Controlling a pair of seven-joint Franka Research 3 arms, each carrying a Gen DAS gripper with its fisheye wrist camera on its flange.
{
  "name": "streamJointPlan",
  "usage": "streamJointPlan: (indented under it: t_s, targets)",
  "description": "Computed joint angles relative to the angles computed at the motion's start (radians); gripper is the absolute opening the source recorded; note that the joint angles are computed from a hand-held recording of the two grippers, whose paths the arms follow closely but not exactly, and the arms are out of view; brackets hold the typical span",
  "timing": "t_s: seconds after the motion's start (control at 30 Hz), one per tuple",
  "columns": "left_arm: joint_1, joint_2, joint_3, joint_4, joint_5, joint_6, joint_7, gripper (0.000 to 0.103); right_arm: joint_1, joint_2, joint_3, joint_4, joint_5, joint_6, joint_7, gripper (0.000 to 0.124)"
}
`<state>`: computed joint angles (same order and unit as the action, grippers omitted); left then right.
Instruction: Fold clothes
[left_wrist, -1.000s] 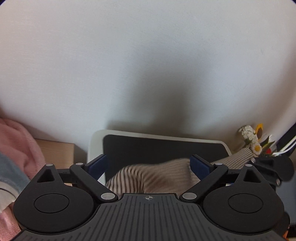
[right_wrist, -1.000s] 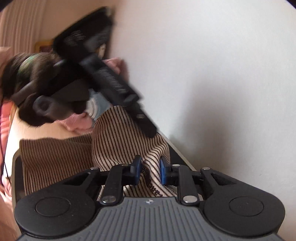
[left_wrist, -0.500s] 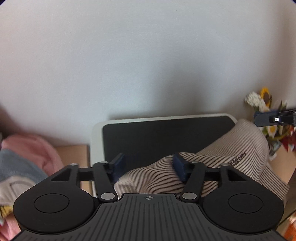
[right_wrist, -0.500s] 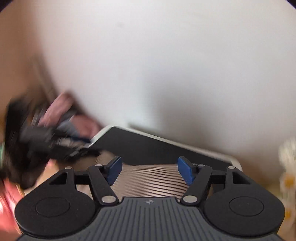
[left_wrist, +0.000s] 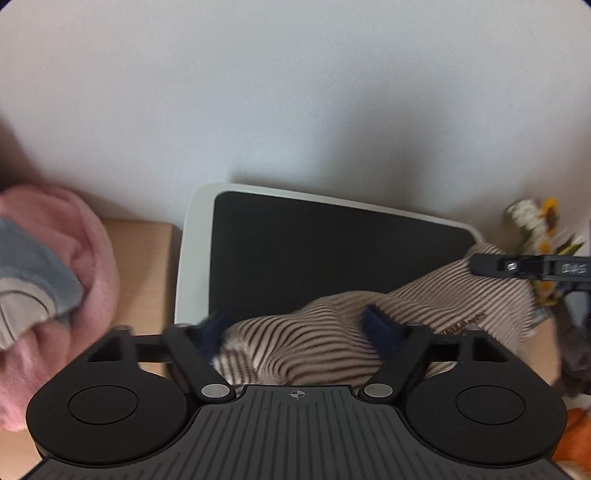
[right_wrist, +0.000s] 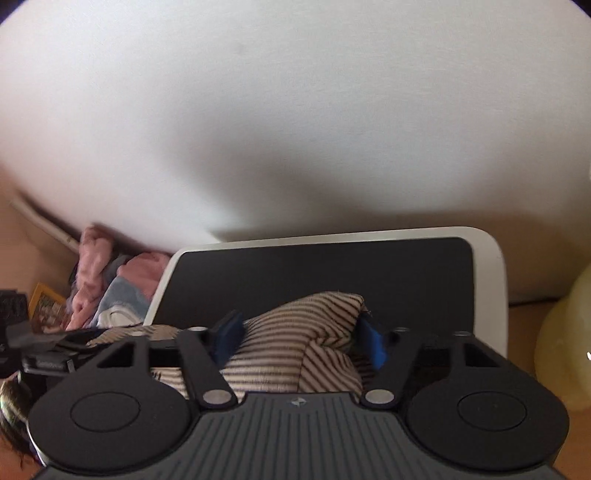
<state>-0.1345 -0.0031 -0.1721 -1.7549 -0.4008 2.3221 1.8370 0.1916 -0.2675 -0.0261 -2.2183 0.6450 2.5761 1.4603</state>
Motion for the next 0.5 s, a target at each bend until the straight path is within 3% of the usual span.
streamJointPlan:
  t_s: [0.13,0.2,0.3,0.37,0.43,0.5]
  targets:
    - [-0.03,0.023,-0.025,-0.006,0.17,0.157,-0.033,0.042,0.029,-0.023,0.044,-0.071,-0.021,0.179,-0.008,0.047]
    - [-0.035,0.069,-0.033,0.043,0.176,0.225,0.0,0.011,0.059,-0.007,0.031,-0.07,0.019,0.264,-0.037,0.045]
    - [-0.046,0.097,-0.044,0.068,0.264,0.392,-0.024,0.01,0.14,0.011,-0.006,-0.059,0.134,0.416,-0.172,0.044]
    - [-0.035,0.081,-0.065,0.046,0.209,0.476,0.058,0.011,0.145,-0.01,0.021,-0.087,0.082,0.529,-0.228,0.044]
    - [-0.032,0.049,-0.069,0.01,0.18,0.498,0.097,0.015,0.059,-0.037,0.113,-0.134,-0.078,0.585,-0.206,0.044]
    - [-0.027,0.008,-0.056,-0.021,0.109,0.435,0.099,0.032,-0.11,-0.066,0.25,-0.17,-0.223,0.54,-0.107,0.044]
